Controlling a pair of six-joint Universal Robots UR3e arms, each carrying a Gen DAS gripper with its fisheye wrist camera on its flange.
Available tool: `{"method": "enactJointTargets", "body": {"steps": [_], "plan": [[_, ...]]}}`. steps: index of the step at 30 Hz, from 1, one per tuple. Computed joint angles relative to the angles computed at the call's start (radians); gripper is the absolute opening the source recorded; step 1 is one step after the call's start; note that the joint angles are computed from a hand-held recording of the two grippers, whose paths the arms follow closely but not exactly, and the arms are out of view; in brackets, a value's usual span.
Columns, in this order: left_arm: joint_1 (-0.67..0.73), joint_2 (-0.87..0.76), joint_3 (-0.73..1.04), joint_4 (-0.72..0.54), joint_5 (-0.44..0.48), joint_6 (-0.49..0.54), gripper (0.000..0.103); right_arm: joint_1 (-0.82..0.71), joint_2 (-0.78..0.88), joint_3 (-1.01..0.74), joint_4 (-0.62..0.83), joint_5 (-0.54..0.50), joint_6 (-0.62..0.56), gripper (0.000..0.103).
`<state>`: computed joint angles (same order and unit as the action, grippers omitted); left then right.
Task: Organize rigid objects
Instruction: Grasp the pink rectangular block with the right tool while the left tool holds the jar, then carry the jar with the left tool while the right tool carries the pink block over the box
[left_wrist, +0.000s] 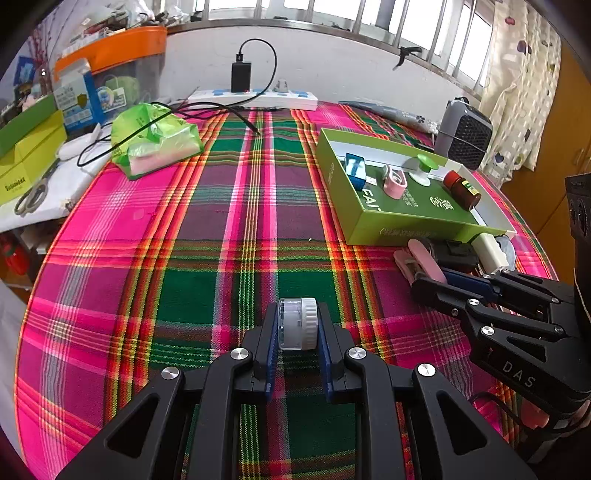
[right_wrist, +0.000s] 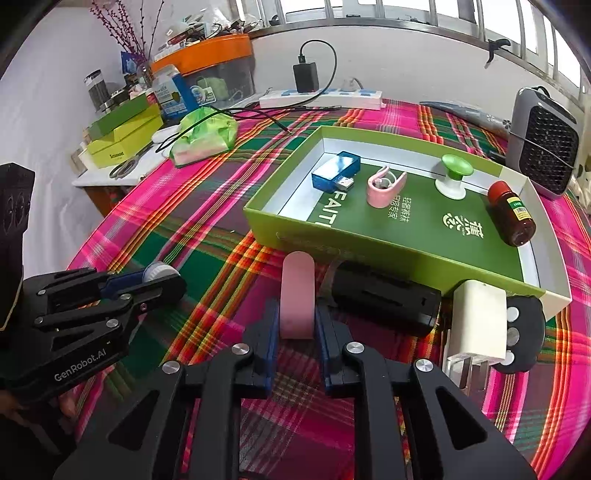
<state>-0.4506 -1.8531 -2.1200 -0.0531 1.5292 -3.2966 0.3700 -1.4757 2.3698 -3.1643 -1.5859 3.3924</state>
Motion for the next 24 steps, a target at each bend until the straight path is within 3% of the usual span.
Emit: {"method": "enactJointTargets", "body": {"steps": [24], "plan": [[-0.019,0.038,0.004,-0.023,0.033,0.01,0.018,-0.014,-0.059,0.051,-0.041,0.035,-0.004,0.019]]}}
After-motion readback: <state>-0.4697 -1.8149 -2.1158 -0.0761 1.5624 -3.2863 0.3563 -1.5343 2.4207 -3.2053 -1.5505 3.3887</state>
